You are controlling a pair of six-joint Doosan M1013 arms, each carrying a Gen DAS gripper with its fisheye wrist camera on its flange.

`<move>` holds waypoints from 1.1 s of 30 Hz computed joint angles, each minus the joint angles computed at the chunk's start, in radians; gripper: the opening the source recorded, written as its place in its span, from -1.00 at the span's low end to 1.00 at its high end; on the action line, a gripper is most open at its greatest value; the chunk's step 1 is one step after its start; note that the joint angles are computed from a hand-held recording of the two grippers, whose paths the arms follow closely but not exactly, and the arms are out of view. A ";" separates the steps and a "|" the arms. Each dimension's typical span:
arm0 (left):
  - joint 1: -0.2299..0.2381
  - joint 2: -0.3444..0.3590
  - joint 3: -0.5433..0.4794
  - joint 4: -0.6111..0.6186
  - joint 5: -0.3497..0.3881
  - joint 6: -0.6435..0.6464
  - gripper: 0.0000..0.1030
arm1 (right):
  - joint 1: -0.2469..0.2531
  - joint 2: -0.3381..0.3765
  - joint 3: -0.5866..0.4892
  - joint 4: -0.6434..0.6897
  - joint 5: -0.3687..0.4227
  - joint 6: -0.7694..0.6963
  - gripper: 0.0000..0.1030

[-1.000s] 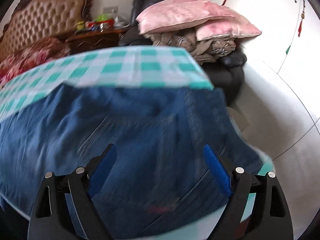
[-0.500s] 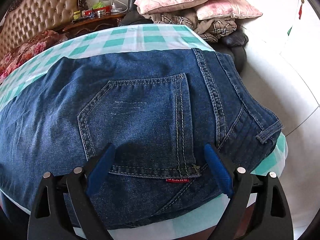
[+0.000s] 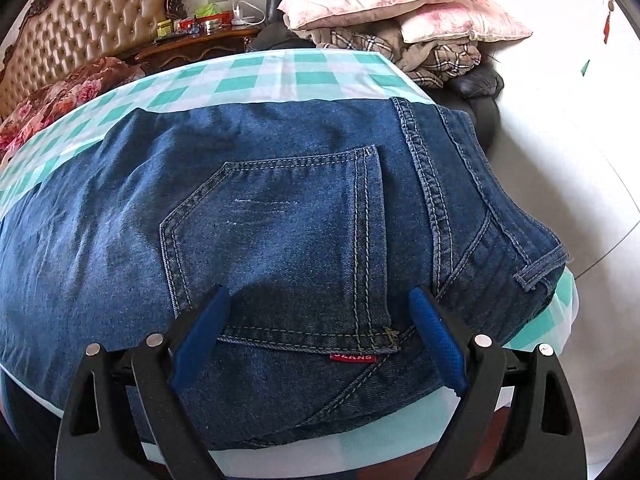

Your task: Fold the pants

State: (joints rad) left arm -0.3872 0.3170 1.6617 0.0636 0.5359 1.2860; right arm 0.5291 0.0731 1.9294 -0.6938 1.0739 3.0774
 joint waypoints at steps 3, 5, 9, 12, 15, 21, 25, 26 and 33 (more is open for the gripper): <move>0.020 -0.004 0.024 -0.017 -0.066 0.024 0.96 | 0.018 0.003 -0.025 -0.001 0.056 0.008 0.69; 0.034 -0.007 0.037 -0.082 -0.093 0.103 0.96 | 0.042 0.007 -0.041 -0.029 0.051 -0.007 0.70; 0.063 -0.005 0.057 -0.265 -0.138 0.367 0.96 | 0.091 0.061 -0.128 -0.059 0.048 -0.132 0.70; 0.051 0.001 0.058 -0.154 -0.142 0.371 0.97 | 0.115 0.105 -0.197 -0.070 0.002 -0.179 0.72; 0.060 0.004 0.062 -0.219 -0.156 0.446 0.97 | 0.117 0.154 -0.264 -0.019 -0.093 -0.287 0.78; 0.068 0.011 0.047 -0.215 -0.132 0.464 0.97 | 0.092 0.261 -0.397 0.142 -0.241 -0.532 0.78; 0.077 0.001 0.061 -0.069 -0.164 0.289 0.90 | 0.086 0.332 -0.486 0.187 -0.251 -0.651 0.78; 0.088 0.000 0.061 -0.091 -0.164 0.295 0.75 | 0.088 0.352 -0.511 0.163 -0.245 -0.656 0.78; 0.186 0.006 0.049 -0.215 -0.170 0.342 -0.37 | 0.066 0.431 -0.595 0.155 -0.174 -0.668 0.77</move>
State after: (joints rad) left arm -0.2017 0.3228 1.7104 -0.1519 0.3658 1.6276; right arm 0.5952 0.5041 1.3345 -0.5384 0.9004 2.4098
